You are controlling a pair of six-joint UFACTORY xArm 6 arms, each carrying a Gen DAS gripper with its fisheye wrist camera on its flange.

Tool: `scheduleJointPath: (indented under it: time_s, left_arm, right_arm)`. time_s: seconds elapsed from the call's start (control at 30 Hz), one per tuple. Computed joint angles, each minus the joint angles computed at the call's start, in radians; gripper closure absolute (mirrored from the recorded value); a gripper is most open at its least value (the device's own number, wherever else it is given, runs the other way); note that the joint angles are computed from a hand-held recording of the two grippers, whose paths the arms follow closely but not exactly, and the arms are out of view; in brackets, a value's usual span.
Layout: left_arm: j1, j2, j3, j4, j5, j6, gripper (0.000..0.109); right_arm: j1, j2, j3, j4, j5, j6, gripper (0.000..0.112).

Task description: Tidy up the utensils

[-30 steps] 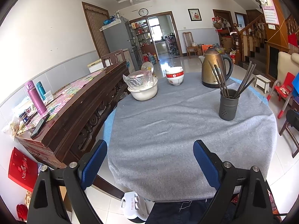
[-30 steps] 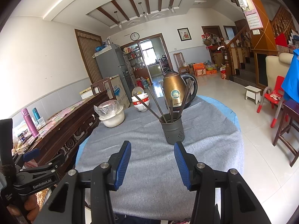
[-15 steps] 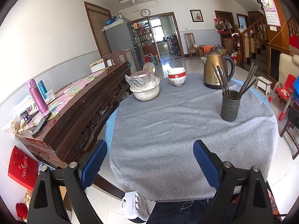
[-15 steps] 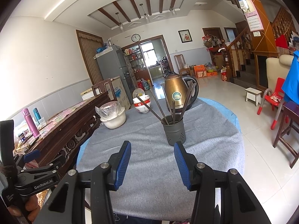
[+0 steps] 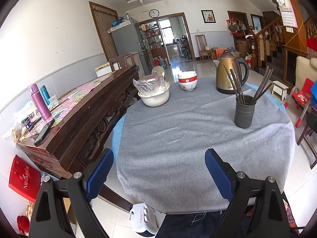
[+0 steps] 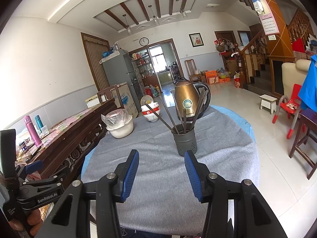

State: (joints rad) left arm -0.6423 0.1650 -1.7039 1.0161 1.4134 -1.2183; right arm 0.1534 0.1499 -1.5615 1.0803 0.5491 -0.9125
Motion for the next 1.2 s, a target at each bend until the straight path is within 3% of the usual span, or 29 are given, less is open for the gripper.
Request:
scheduleJointPath:
  time_s: [0.63, 1.2]
  left_arm:
    - [-0.003, 0.002, -0.003, 0.009, 0.009, -0.007, 0.015]
    - [-0.008, 0.079, -0.089, -0.008, -0.019, 0.050, 0.015]
  right_arm:
    - [0.005, -0.015, 0.010, 0.008, -0.019, -0.006, 0.060]
    - [0.012, -0.010, 0.007, -0.010, -0.114, -0.023, 0.058]
